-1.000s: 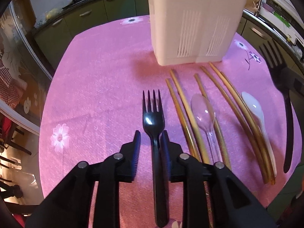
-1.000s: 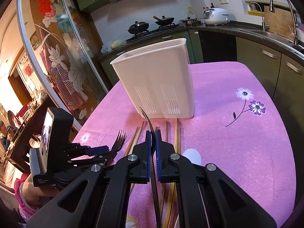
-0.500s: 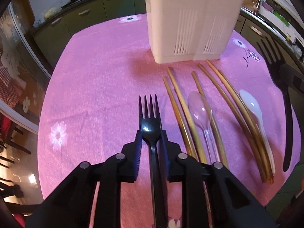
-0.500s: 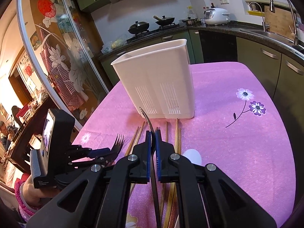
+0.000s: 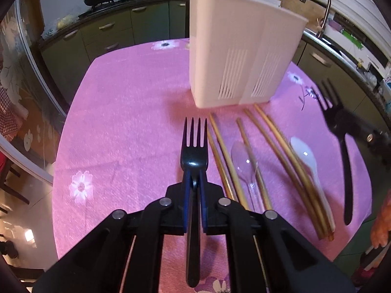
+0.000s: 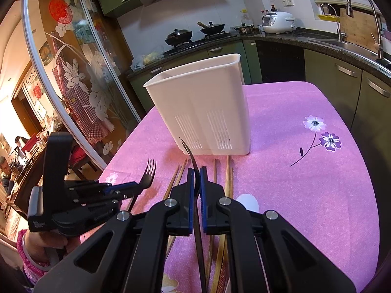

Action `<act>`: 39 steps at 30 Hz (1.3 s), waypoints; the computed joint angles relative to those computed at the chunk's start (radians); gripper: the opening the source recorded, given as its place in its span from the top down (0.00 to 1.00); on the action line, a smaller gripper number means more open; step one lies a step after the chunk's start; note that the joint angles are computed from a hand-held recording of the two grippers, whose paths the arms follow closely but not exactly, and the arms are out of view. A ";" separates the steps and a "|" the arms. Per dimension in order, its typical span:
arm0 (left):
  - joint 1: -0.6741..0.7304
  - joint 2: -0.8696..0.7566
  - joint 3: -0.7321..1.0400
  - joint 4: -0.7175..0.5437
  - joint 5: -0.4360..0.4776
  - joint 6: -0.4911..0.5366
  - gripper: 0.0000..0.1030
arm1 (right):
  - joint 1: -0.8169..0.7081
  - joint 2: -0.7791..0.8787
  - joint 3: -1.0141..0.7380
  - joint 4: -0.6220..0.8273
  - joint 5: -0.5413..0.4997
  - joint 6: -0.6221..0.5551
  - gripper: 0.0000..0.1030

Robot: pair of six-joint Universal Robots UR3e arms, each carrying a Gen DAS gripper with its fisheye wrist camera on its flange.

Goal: Organize utensils

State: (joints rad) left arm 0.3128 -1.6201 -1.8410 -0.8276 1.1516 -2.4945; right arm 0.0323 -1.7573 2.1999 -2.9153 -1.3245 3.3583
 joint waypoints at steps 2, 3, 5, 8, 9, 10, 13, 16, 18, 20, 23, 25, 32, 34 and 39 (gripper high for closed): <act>0.015 0.013 0.011 -0.024 -0.024 0.007 0.93 | -0.002 -0.002 0.003 -0.002 0.001 0.000 0.95; 0.024 0.024 0.013 -0.035 -0.041 0.011 0.93 | 0.002 -0.001 0.000 -0.001 -0.003 0.003 0.95; 0.044 0.056 0.024 -0.066 -0.085 0.015 0.95 | -0.001 -0.004 0.000 -0.001 -0.001 0.005 0.95; 0.087 0.102 0.064 -0.134 -0.175 0.023 1.00 | -0.005 -0.010 0.003 -0.002 0.003 0.003 0.95; 0.103 0.113 0.076 -0.145 -0.202 0.028 1.00 | -0.008 -0.013 0.005 -0.001 0.006 0.002 0.95; 0.110 0.123 0.095 -0.149 -0.226 0.021 1.00 | -0.009 -0.015 0.006 0.000 0.007 0.002 0.95; 0.100 0.106 0.162 -0.146 -0.238 -0.006 1.00 | -0.012 -0.023 0.011 0.001 0.010 0.001 0.95; 0.058 0.050 0.258 -0.230 -0.189 0.010 1.00 | -0.017 -0.031 0.015 0.006 0.014 -0.001 0.95; 0.024 0.030 0.256 -0.227 -0.148 0.022 1.00 | -0.025 -0.038 0.020 0.005 0.019 -0.003 0.95; -0.023 0.009 0.219 -0.187 -0.093 0.043 0.93 | -0.036 -0.044 0.027 0.004 0.030 -0.006 0.95; -0.072 -0.064 0.205 -0.169 -0.037 0.073 0.59 | -0.043 -0.045 0.032 0.006 0.036 -0.007 0.95; -0.097 -0.102 0.183 -0.091 0.004 0.067 0.54 | -0.044 -0.045 0.035 0.006 0.038 -0.006 0.95; -0.135 -0.200 0.161 -0.003 0.074 0.078 0.60 | -0.053 -0.045 0.036 0.006 0.043 -0.008 0.95; -0.130 -0.206 0.162 -0.008 0.053 0.076 0.61 | -0.054 -0.038 0.037 0.002 0.045 -0.008 0.95; -0.132 -0.223 0.174 -0.007 0.042 0.085 0.65 | -0.055 -0.026 0.036 0.001 0.047 -0.008 0.95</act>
State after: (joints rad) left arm 0.1810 -1.8433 -1.6666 -0.8342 1.1931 -2.4096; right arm -0.0225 -1.7836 2.2356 -2.9146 -1.2775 3.3501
